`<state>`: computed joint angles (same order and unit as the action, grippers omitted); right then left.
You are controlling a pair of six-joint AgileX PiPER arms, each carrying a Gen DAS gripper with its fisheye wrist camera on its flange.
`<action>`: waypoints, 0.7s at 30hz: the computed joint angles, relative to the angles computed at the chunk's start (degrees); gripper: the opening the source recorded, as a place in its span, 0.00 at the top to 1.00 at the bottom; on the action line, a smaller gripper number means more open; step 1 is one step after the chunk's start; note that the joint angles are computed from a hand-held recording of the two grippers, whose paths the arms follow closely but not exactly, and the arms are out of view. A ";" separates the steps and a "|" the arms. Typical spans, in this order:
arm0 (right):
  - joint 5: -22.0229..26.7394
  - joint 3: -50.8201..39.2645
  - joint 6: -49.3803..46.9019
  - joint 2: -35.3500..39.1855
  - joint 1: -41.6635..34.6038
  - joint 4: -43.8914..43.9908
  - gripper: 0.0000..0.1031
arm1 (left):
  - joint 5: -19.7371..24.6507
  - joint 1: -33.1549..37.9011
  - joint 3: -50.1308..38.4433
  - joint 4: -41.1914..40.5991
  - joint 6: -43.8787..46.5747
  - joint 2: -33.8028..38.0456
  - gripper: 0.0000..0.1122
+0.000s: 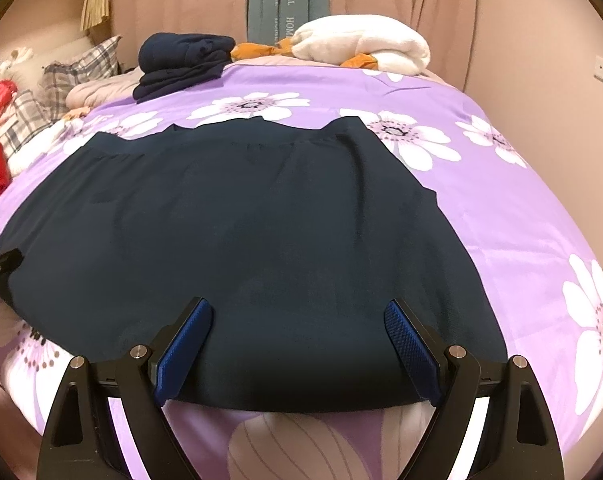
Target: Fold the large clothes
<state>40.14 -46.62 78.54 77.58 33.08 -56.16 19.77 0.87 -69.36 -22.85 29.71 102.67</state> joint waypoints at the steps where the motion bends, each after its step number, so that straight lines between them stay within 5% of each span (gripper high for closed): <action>1: -0.22 0.30 0.17 -0.34 -0.13 0.04 0.15 | 0.02 0.02 0.08 -0.06 -0.02 -0.04 0.22; 21: -4.48 3.30 2.40 -2.99 -2.76 0.99 0.15 | 0.41 0.45 0.40 -1.26 -0.10 -0.42 0.22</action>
<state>35.66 -43.32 80.94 74.59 30.32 -55.17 20.18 1.32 -68.96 -24.11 29.61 102.25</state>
